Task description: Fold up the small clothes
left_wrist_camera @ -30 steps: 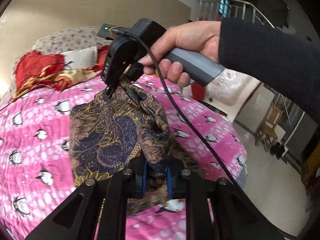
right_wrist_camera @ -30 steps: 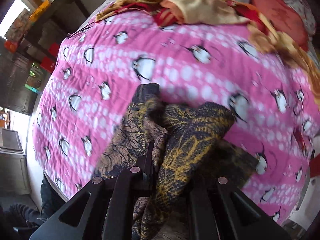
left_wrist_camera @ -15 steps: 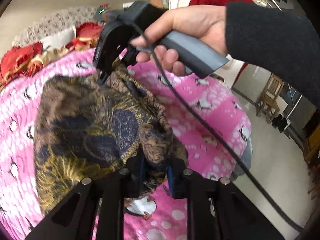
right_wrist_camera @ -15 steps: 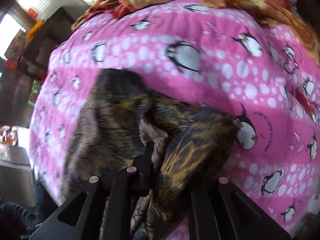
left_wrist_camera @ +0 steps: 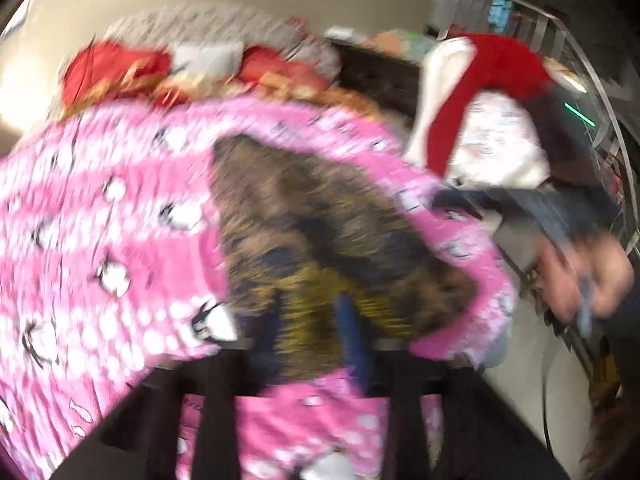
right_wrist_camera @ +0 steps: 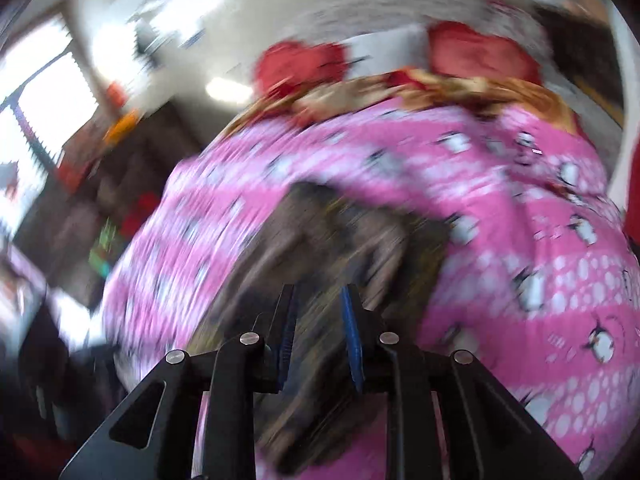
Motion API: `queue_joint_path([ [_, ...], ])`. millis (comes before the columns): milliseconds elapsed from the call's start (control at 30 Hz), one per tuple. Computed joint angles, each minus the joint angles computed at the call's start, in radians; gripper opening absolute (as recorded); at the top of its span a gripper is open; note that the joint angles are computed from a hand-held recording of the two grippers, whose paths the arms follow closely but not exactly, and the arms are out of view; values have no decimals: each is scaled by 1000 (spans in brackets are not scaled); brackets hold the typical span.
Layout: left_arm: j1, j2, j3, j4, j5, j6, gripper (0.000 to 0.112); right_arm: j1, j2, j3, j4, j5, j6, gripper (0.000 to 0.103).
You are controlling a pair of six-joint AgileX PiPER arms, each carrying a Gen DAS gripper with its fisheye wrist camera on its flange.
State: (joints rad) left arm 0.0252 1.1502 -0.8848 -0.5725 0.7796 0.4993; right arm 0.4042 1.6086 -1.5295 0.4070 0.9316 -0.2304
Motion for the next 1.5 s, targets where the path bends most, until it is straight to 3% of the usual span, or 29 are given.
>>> queue_joint_path([
  [33, 7, 48, 6, -10, -2, 11, 5, 70, -42, 93, -93, -79, 61, 28],
  [133, 10, 101, 60, -59, -53, 68, 4, 139, -51, 256, -240, -200, 220, 27],
  [200, -9, 83, 72, -39, -82, 61, 4, 140, -83, 380, -256, -338, 257, 27],
  [233, -11, 74, 68, -28, -73, 48, 4, 136, -96, 406, -234, -369, 250, 27],
  [333, 33, 58, 11, -48, -11, 30, 5, 128, -86, 322, -240, -265, 307, 27],
  [400, 38, 98, -63, -75, -18, 27, 11, 140, -80, 255, -283, -230, 341, 27],
  [500, -14, 230, -234, -35, -69, -61, 11, 177, -19, 104, -483, -196, 566, 27],
  [567, -37, 349, -381, 2, -65, -159, 11, 177, 90, -69, -591, -109, 756, 28],
  [700, -100, 592, -700, 208, -55, -423, 26, 155, 296, -356, -642, -18, 950, 31],
  [800, -120, 752, -871, 311, -12, -510, 30, 145, 481, -589, -670, 65, 943, 32],
  [867, -122, 826, -905, 367, -3, -552, 29, 142, 547, -634, -700, 111, 916, 32],
  [933, -107, 838, -849, 309, -52, -491, 29, 137, 567, -574, -737, 90, 906, 33],
  [1000, -95, 832, -788, 247, -129, -426, 30, 94, 501, -396, -656, -67, 898, 35],
  [1067, -91, 840, -792, 231, -125, -416, 29, 46, 464, -317, -543, -155, 858, 35],
  [1133, -86, 860, -839, 231, -81, -419, 29, 8, 451, -277, -435, -206, 799, 36],
  [1267, -7, 850, -934, 96, 108, -318, 32, -12, 427, -224, -359, -255, 750, 36],
  [1300, 23, 819, -909, 69, 127, -289, 46, -18, 419, -208, -336, -270, 735, 37],
  [1333, 47, 778, -862, 56, 117, -263, 67, -26, 414, -198, -298, -279, 711, 37],
  [1367, 82, 721, -783, 28, 94, -217, 75, -35, 412, -193, -249, -280, 685, 38],
  [1433, 155, 655, -668, -85, 106, -92, 81, -78, 378, -169, -104, -261, 599, 38],
  [1500, 221, 645, -594, -183, 204, 17, 81, -116, 289, -50, 63, -336, 461, 40],
])
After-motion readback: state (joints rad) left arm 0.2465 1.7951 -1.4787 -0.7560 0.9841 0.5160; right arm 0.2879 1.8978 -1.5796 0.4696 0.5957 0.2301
